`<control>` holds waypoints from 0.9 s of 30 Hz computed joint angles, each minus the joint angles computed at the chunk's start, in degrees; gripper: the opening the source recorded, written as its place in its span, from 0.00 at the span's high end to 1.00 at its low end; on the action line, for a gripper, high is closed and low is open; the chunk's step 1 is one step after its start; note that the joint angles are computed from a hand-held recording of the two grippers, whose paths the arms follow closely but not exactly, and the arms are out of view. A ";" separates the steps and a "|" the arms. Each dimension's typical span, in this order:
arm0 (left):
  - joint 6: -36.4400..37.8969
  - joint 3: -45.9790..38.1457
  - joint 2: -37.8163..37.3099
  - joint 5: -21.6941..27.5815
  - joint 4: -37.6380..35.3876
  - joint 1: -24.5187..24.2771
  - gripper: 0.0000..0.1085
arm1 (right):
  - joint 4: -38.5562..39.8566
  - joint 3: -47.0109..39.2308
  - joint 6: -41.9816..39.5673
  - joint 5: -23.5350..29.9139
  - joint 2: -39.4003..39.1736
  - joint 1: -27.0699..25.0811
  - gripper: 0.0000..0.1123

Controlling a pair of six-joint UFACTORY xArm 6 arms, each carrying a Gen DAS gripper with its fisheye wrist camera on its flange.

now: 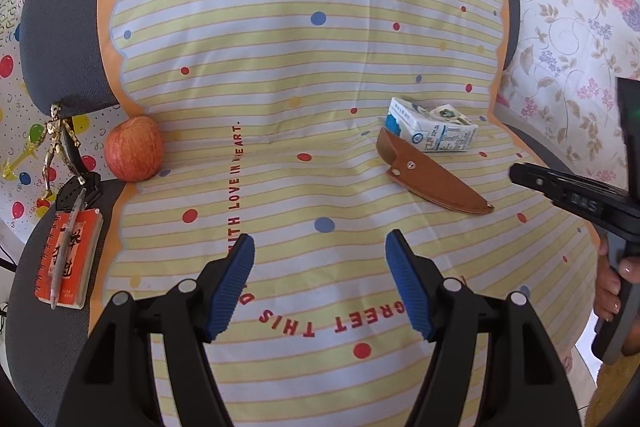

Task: Collect trash
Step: 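Move both open tools back above the milk carton and brown sheath, then grasp the white milk carton with the right tool and lift it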

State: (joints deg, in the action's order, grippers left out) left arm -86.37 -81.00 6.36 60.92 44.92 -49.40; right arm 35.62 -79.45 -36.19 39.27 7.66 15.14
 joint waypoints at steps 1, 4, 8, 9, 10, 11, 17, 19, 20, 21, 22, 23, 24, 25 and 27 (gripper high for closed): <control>0.03 0.25 -0.06 -0.28 -0.31 0.30 0.39 | -0.55 -2.09 0.88 1.24 1.99 0.41 0.82; -0.45 1.42 -0.70 -1.30 -0.65 1.17 0.39 | -3.38 -6.29 3.61 1.97 6.21 2.01 0.82; -1.17 2.62 -1.59 -1.88 -0.46 2.09 0.39 | -5.75 -10.76 6.45 3.64 10.65 3.24 0.80; -1.43 2.97 -1.84 -2.05 -0.44 2.36 0.39 | -5.45 -11.21 6.39 4.42 11.05 3.42 0.79; -1.67 3.39 -2.16 -2.34 -0.44 2.63 0.39 | -5.26 -10.61 6.17 3.98 10.58 3.77 0.79; -1.99 3.91 -2.55 -2.70 -0.40 2.90 0.39 | -3.83 -10.04 4.74 4.29 9.98 3.97 0.79; -2.39 4.59 -3.12 -2.80 -1.14 3.65 0.39 | 1.00 -2.48 -3.26 4.94 3.42 6.66 0.79; -1.70 3.96 -2.82 -2.55 -1.41 3.75 0.39 | 2.03 -1.98 -3.57 4.02 2.42 6.46 0.79; -1.02 3.51 -2.57 -2.70 -1.41 3.87 0.39 | 1.28 -1.40 -3.54 0.92 1.89 6.51 0.77; 0.30 2.71 -2.06 -2.99 -1.70 4.09 0.37 | 0.27 -1.16 -3.33 -1.48 1.71 6.40 0.73; 1.35 2.19 -1.66 -3.43 -1.86 4.32 0.34 | -1.54 -1.77 -2.16 -3.91 2.23 6.08 0.63; 2.60 1.35 -0.92 -4.23 -2.02 4.68 0.28 | -2.68 -2.87 -1.07 -4.73 3.09 5.49 0.57; 3.45 0.65 -0.25 -4.75 -2.33 4.99 0.28 | -3.28 -4.36 0.13 -5.04 4.27 4.71 0.55; 4.16 -0.42 0.76 -5.29 -2.77 5.34 0.28 | -3.87 -6.03 1.70 -5.77 5.84 4.24 0.55; 5.68 -2.01 2.47 -7.05 -3.90 6.07 0.28 | -3.41 -8.81 3.40 -6.74 8.28 2.56 0.55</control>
